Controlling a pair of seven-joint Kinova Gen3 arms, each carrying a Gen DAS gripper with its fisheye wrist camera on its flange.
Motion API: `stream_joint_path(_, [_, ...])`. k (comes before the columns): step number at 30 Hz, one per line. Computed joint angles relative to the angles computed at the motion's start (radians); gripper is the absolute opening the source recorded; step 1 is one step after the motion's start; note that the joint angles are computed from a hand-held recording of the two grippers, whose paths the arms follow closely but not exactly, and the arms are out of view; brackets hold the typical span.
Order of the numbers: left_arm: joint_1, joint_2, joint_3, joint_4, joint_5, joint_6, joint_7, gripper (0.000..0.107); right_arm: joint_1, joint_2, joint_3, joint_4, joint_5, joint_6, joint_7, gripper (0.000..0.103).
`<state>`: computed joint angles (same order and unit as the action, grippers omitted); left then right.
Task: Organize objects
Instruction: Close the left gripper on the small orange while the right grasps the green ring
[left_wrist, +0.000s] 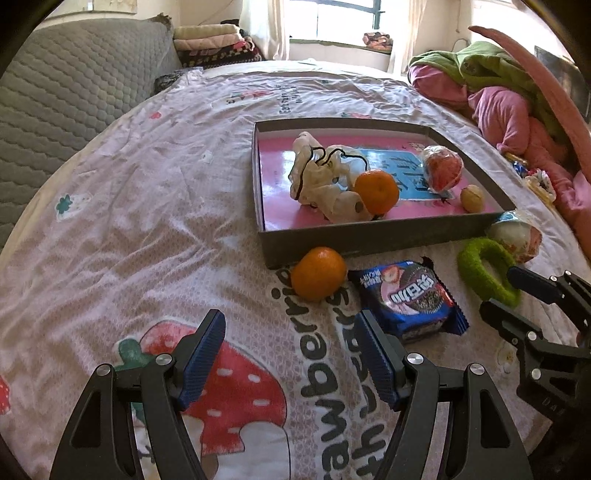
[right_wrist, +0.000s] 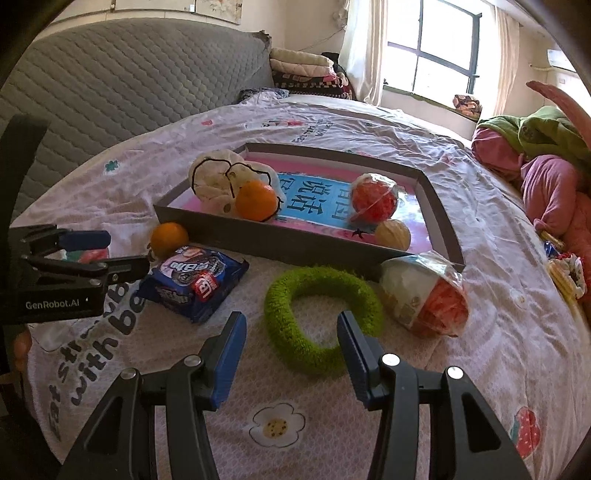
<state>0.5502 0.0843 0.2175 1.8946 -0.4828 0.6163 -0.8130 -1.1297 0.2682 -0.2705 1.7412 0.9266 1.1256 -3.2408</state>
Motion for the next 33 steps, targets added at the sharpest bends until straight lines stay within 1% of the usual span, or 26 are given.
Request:
stream_joint_path(3, [0.008, 0.02, -0.003, -0.014, -0.025, 0.008, 0.013, 0.074, 0.005, 0.009, 0.003, -0.003, 0.003, -0.007, 0.02, 0.051])
stream_joint_path(6, [0.019, 0.045, -0.014, -0.029, -0.043, 0.017, 0.021, 0.074, 0.006, 0.033, 0.008, -0.027, -0.009, 0.013, 0.072, 0.051])
stream_joint_path(9, [0.012, 0.059, -0.024, -0.039, -0.015, 0.005, -0.006, 0.074, 0.02, 0.041, 0.016, -0.034, -0.034, -0.008, 0.118, 0.05])
stream_joint_path(14, [-0.004, 0.071, -0.036, -0.046, 0.052, -0.03, -0.061, 0.073, 0.032, 0.042, 0.033, -0.03, -0.041, -0.045, 0.16, 0.047])
stream_joint_path(18, [-0.018, 0.079, -0.041, -0.049, 0.105, -0.054, -0.103, 0.067, 0.035, 0.044, 0.039, -0.024, -0.033, -0.072, 0.18, 0.033])
stream_joint_path(22, [-0.011, 0.088, -0.053, -0.05, 0.119, -0.068, -0.108, 0.064, 0.03, 0.036, 0.042, -0.008, -0.013, -0.093, 0.177, 0.018])
stream_joint_path(28, [-0.005, 0.096, -0.058, -0.047, 0.135, -0.098, -0.133, 0.05, 0.038, 0.012, 0.038, 0.03, 0.012, -0.143, 0.141, 0.015])
stream_joint_path(32, [-0.021, 0.093, -0.045, -0.041, 0.175, -0.12, -0.184, 0.036, 0.042, -0.006, 0.031, 0.056, 0.037, -0.167, 0.099, 0.014])
stream_joint_path(33, [-0.006, 0.094, -0.056, -0.045, 0.165, -0.114, -0.178, 0.036, 0.042, -0.01, 0.029, 0.062, 0.046, -0.171, 0.086, 0.014])
